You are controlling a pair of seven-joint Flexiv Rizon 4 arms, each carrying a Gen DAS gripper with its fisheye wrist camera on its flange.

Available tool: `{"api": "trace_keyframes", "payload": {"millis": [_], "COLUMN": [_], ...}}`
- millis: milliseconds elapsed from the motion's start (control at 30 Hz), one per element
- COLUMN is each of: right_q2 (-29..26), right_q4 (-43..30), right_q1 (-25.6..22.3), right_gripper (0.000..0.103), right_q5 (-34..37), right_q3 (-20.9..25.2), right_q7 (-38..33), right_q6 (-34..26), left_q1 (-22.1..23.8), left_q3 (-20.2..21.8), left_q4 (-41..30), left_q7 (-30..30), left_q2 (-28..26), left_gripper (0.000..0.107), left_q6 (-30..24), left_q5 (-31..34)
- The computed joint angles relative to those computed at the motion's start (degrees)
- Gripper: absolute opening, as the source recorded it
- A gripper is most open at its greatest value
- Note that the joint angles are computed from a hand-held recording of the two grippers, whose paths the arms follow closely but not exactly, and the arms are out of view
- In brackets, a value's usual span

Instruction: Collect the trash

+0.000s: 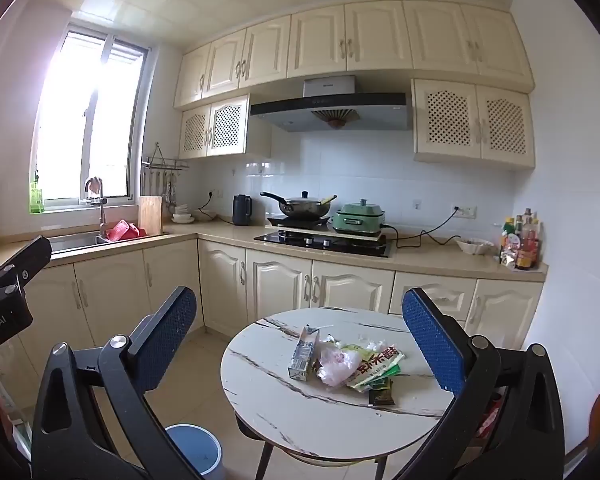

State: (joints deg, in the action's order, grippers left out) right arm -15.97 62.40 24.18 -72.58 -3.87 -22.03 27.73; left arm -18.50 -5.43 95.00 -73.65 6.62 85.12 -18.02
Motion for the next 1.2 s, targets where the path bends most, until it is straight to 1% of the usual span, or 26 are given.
{"api": "trace_keyframes", "payload": {"millis": [100, 167, 267, 367, 533, 867, 1200], "right_q2": [0.05, 0.08, 0.12, 0.24, 0.27, 1.81, 1.82], "right_q4": [0.04, 0.08, 0.10, 0.34, 0.30, 2.37, 2.33], "right_q1": [-0.02, -0.01, -0.05, 0.07, 0.24, -1.04, -1.34], "right_gripper": [0.103, 0.103, 0.103, 0.103, 0.103, 0.103, 0.103], "right_q5": [0.07, -0.05, -0.09, -0.32, -0.47, -1.56, -0.93], "right_q3": [0.05, 0.04, 0.09, 0.15, 0.26, 0.87, 1.29], "right_q7": [-0.11, 0.07, 0.05, 0.42, 0.60, 1.97, 1.46], "right_q6": [0.01, 0.04, 0.31, 0.13, -0.04, 2.33, 3.08], "left_q1": [1.61, 1.51, 0.43, 0.90, 0.65, 0.61, 0.39], "left_q3": [-1.20, -1.33, -0.36, -0.55, -0.37, -0.28, -0.09], "left_q4": [-1.30, -1.85, -0.83, -0.94, -0.73, -0.24, 0.45], "left_q7": [-3.31, -4.09, -2.92, -3.76, -3.11, -2.64, -1.90], "left_q2": [-0.55, -1.05, -0.96, -0.90, -1.06, -0.94, -0.69], "left_gripper": [0.102, 0.102, 0.102, 0.102, 0.102, 0.102, 0.102], "left_q6": [-1.36, -1.30, 0.63, 0.53, 0.81, 1.41, 1.93], "left_q5": [3.51, 3.94, 1.54, 2.46, 2.17, 2.11, 1.63]}}
